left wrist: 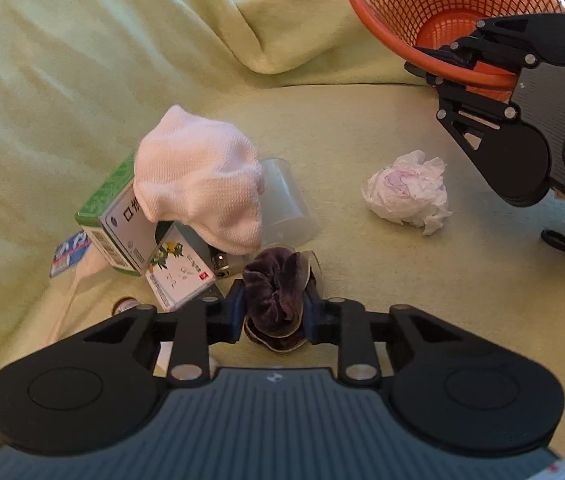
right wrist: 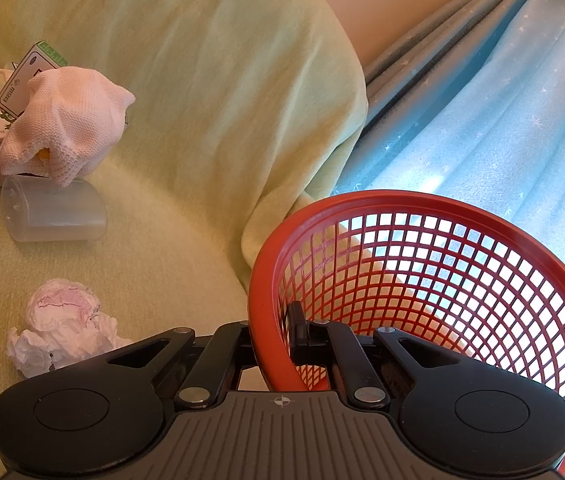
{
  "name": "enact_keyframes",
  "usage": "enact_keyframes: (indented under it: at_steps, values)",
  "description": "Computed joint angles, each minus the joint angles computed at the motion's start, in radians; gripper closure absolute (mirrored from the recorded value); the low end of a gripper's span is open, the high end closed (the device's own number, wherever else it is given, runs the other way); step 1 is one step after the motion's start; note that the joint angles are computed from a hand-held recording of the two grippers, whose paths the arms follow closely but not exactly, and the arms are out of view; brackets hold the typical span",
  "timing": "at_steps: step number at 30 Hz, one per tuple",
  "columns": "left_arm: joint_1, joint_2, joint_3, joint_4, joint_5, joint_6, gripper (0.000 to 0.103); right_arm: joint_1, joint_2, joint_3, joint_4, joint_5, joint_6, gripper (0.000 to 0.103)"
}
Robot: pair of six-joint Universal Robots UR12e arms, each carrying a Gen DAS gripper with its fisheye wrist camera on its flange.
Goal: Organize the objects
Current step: 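Carry the scrunchie over the basket and open the left gripper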
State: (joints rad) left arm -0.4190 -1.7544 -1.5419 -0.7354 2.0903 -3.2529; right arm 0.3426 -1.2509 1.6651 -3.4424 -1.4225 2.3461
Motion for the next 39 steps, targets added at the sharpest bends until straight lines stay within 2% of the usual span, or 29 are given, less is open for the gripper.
enact_keyframes:
  at_steps: [2, 7, 11, 14, 17, 22, 26, 34, 39]
  values:
    - [-0.009, -0.005, 0.002, 0.019, 0.035, 0.065, 0.082, 0.000, 0.000, 0.001, -0.002, 0.000, -0.001, 0.101]
    - [-0.026, -0.013, -0.007, 0.143, 0.116, 0.277, 0.082, 0.000, 0.000, 0.000, -0.001, -0.001, -0.001, 0.101]
    - [-0.037, -0.035, -0.009, 0.308, 0.180, 0.489, 0.082, 0.000, 0.000, 0.000, -0.001, -0.001, -0.001, 0.101]
    - [-0.039, -0.058, 0.001, 0.429, 0.190, 0.631, 0.082, 0.000, 0.000, 0.001, -0.001, 0.000, -0.001, 0.101]
    - [-0.039, -0.075, 0.014, 0.518, 0.173, 0.731, 0.082, 0.000, 0.000, 0.001, -0.001, 0.000, -0.001, 0.101]
    - [-0.037, -0.090, 0.045, 0.574, 0.116, 0.821, 0.082, 0.000, 0.000, 0.001, -0.001, -0.001, -0.001, 0.101]
    - [-0.035, -0.102, 0.082, 0.574, 0.064, 0.856, 0.082, 0.000, 0.000, 0.001, -0.001, -0.001, -0.001, 0.101]
    - [-0.020, -0.141, 0.182, 0.491, -0.079, 0.854, 0.081, 0.000, 0.000, 0.001, -0.001, 0.000, -0.001, 0.101]
    - [-0.016, -0.175, 0.250, 0.437, -0.136, 0.866, 0.080, 0.001, -0.001, 0.004, -0.003, -0.001, 0.002, 0.102]
